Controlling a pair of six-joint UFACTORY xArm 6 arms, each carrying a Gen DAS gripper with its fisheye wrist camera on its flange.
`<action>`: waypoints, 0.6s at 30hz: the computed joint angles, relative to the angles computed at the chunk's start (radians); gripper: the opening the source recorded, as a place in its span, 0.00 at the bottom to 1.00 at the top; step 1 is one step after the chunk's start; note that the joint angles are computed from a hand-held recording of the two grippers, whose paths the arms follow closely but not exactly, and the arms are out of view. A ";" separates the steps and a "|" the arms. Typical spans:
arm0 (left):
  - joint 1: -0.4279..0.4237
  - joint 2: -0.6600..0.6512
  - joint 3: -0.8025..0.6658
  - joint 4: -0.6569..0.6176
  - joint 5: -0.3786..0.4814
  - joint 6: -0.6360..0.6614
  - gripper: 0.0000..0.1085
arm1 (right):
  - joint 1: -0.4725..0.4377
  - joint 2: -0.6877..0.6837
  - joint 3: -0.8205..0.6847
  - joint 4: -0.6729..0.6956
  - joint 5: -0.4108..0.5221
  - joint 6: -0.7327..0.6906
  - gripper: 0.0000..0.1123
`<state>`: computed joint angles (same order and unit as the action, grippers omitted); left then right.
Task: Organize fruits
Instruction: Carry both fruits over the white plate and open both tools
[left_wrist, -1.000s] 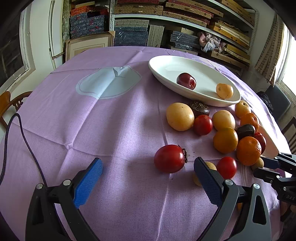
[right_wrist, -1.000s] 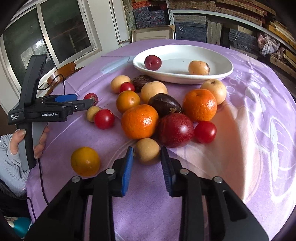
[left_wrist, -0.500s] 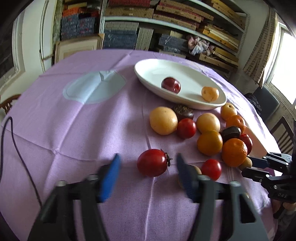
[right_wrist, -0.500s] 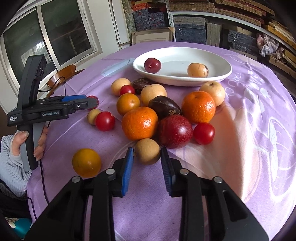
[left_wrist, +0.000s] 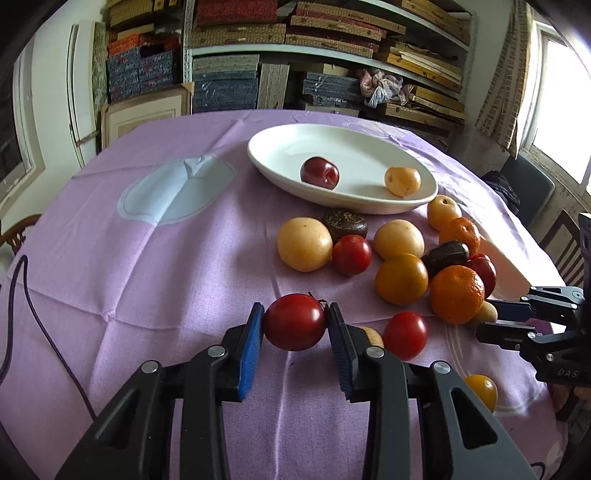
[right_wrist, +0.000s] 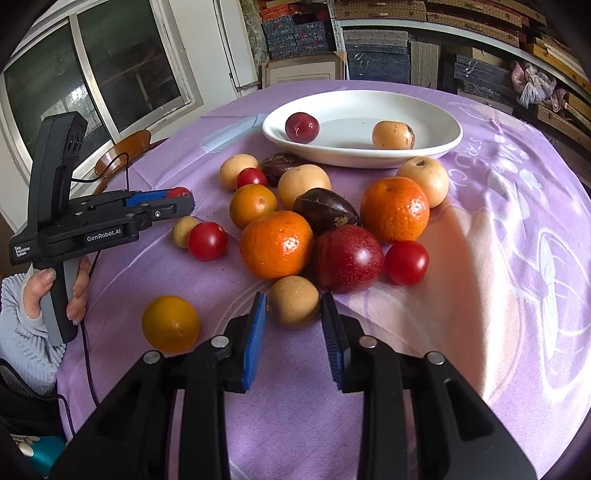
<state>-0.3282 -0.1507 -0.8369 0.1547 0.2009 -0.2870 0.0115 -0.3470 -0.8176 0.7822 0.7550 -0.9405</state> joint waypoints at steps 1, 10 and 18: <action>0.001 -0.003 0.003 0.031 -0.005 -0.027 0.32 | -0.001 -0.004 0.003 0.009 -0.003 -0.007 0.26; 0.013 0.056 -0.180 0.038 0.052 0.020 0.33 | -0.064 0.015 -0.145 0.115 0.006 -0.050 0.26; 0.013 0.390 -0.659 0.030 0.231 0.053 0.33 | -0.011 0.379 -0.547 -0.091 -0.095 0.158 0.26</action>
<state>-0.3154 0.2390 -1.4958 0.1844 0.4321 -0.2342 0.0005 0.0319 -1.3650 0.6917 0.6601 -0.7824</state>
